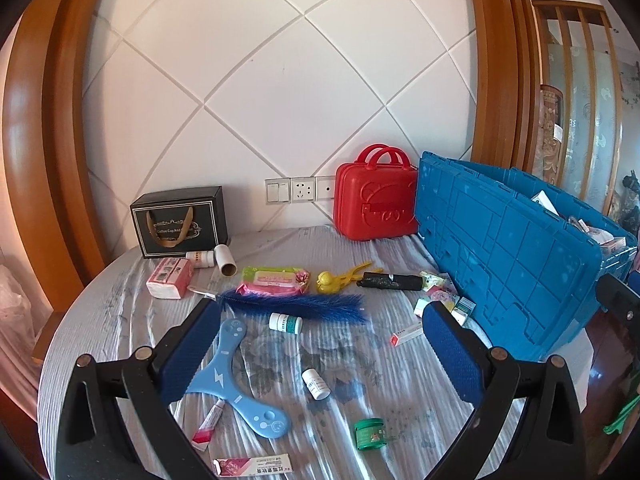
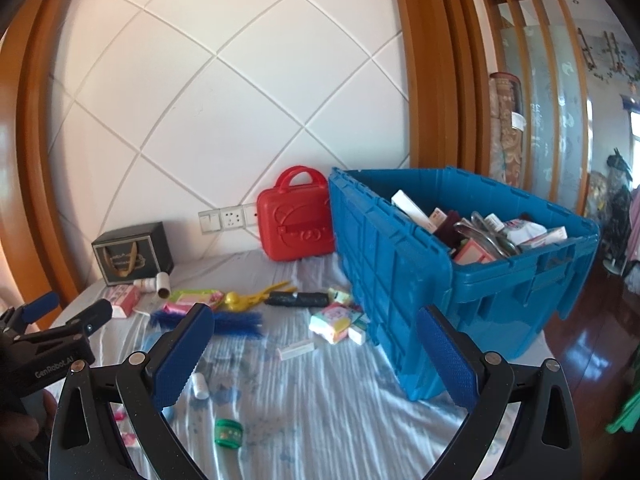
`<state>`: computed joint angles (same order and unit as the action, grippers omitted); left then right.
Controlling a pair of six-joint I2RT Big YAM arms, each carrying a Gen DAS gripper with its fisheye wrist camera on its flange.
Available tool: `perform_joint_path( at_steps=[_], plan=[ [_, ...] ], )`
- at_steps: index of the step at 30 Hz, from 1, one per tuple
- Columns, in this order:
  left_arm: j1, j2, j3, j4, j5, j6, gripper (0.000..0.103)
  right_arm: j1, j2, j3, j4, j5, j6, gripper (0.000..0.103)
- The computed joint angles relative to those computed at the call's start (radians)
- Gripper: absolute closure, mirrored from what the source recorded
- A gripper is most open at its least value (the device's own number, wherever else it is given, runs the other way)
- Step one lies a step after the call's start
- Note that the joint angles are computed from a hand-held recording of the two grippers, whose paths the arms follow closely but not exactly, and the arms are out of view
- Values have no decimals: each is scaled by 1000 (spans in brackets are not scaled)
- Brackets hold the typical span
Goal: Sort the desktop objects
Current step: 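Withdraw both tools from the crate and move toward the medicine items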
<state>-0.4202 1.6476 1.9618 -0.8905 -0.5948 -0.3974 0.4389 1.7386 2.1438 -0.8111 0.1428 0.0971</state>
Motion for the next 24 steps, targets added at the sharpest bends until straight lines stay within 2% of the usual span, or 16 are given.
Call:
perform_joint_path(
  at_steps=[3, 7, 10, 13, 17, 19, 21, 24],
  plan=[
    [5, 4, 2, -6, -6, 0, 1, 8, 7, 3, 0, -6, -6, 1],
    [9, -3, -18, 20, -32, 1, 1, 15, 18, 10, 4, -8, -15, 1],
    [18, -2, -26, 28, 5, -8, 0, 18, 34, 32, -3, 0, -26, 1],
    [20, 4, -28, 43, 38, 24, 0, 19, 49, 50, -13, 0, -37, 1],
    [18, 21, 5, 59, 10, 90, 0, 18, 58, 55, -13, 1, -33, 1],
    [21, 32, 27, 50, 1, 91, 0, 18, 66, 63, -20, -1, -30, 1],
    [22, 31, 16, 72, -16, 92, 0, 19, 68, 63, -20, -2, -32, 1],
    [26, 39, 2, 53, -20, 70, 0, 20, 70, 63, -21, -3, -42, 1]
  ],
)
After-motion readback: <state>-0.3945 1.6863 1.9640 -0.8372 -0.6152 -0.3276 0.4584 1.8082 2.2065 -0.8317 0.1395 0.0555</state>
